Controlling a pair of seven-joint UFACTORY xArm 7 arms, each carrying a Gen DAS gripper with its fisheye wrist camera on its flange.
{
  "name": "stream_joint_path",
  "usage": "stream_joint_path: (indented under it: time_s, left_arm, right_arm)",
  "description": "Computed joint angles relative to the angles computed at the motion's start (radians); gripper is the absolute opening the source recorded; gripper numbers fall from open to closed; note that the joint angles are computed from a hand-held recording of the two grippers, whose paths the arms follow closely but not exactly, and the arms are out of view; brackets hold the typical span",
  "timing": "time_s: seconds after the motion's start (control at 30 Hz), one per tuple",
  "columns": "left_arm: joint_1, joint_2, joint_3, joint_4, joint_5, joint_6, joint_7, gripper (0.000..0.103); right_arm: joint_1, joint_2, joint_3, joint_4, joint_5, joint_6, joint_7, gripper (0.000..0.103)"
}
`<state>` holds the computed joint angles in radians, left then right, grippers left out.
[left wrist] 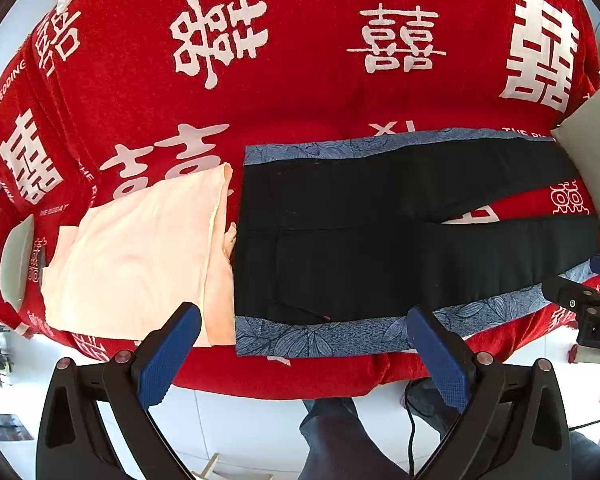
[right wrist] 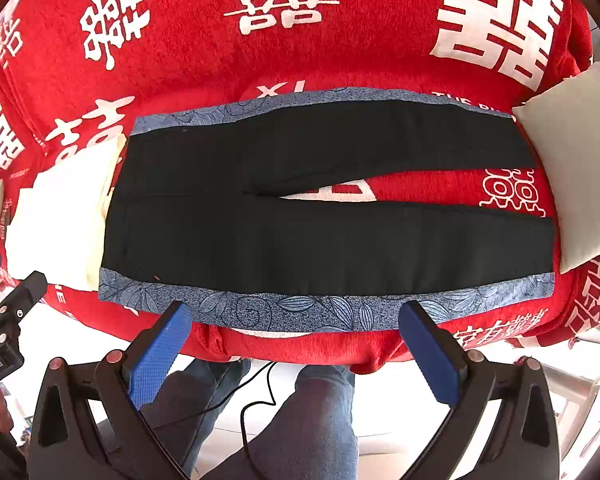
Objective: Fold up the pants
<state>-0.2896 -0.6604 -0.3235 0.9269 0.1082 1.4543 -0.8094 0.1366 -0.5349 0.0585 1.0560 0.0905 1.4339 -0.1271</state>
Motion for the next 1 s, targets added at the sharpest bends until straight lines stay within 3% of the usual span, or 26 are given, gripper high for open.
stream_joint_path:
  time_s: [0.63,1.0]
  left_arm:
    - [-0.003,0.062,-0.036,0.062,0.023,0.038,-0.081,0.103]
    - [-0.044,0.097,-0.078,0.084,-0.054,0.059,-0.313,0.103]
  right_arm:
    - [-0.013,0.039,-0.039,0.024,0.023,-0.015,-0.081,0.103]
    - [-0.056,0.079,-0.089,0.054,0.015,0.048,-0.249,0.103]
